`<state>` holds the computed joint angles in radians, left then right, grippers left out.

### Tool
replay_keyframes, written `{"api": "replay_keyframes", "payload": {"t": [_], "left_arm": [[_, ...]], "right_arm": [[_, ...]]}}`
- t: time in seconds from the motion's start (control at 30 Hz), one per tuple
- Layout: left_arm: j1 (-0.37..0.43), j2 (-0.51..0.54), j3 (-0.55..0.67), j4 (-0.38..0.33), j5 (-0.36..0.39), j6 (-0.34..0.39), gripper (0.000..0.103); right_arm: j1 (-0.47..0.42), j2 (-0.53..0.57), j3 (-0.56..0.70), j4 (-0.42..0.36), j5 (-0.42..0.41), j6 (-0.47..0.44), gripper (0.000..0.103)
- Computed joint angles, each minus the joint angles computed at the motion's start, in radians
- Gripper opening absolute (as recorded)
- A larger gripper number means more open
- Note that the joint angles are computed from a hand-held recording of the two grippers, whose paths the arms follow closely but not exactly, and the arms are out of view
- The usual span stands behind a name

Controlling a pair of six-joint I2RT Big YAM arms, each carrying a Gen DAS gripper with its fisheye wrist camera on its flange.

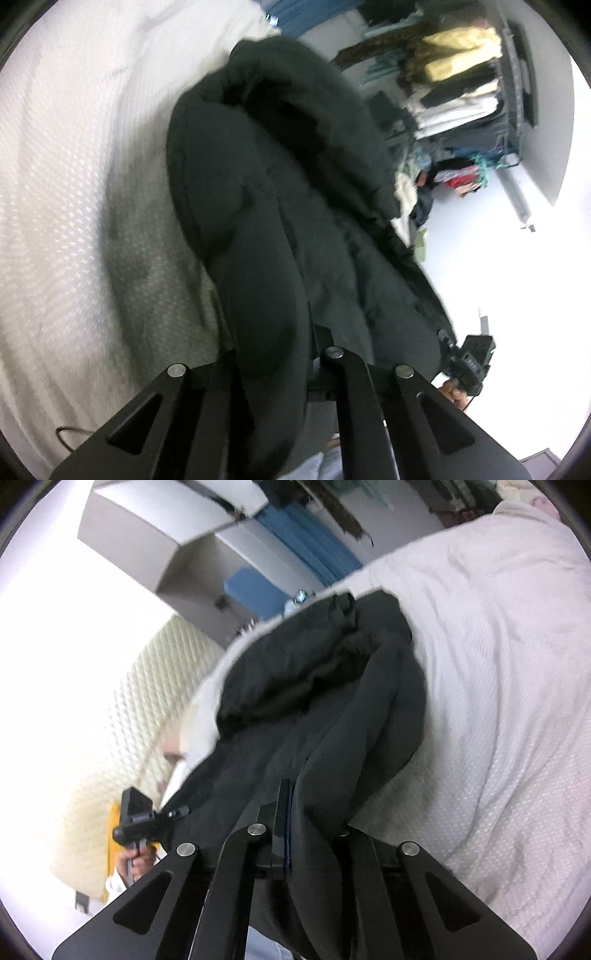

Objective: Fold large clothes

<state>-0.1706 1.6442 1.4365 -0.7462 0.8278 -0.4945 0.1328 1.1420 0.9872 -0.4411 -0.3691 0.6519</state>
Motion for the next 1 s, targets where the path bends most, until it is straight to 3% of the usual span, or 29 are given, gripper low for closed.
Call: {"api": "replay_keyframes", "payload": {"t": [0.13, 0.43, 0.53, 0.67, 0.77, 0.9, 1.0], "left_arm": [[0.02, -0.071, -0.027, -0.003, 0.032, -0.003, 0.003], [0.09, -0.215, -0.033, -0.145, 0.122, 0.1, 0.003], [0.121, -0.262, -0.021, -0.245, 0.145, 0.156, 0.003], [0.143, -0.296, 0.059, -0.494, 0.109, 0.327, 0.003], [0.159, -0.343, 0.091, -0.638, 0.091, 0.439, 0.003], [0.19, -0.407, 0.097, -0.78, 0.087, 0.542, 0.004], [0.21, -0.439, 0.093, -0.847, 0.099, 0.582, 0.004]], "right_arm": [[0.05, -0.055, -0.01, 0.003, 0.042, -0.011, 0.003], [0.106, -0.268, -0.103, 0.061, 0.096, 0.064, 0.003], [0.13, -0.355, -0.129, 0.051, 0.121, 0.068, 0.003], [0.203, -0.447, -0.134, 0.006, 0.195, 0.045, 0.003], [0.293, -0.526, -0.143, -0.017, 0.283, 0.051, 0.003], [0.464, -0.607, -0.139, -0.086, 0.44, 0.078, 0.003], [0.565, -0.634, -0.119, -0.149, 0.531, 0.099, 0.003]]}}
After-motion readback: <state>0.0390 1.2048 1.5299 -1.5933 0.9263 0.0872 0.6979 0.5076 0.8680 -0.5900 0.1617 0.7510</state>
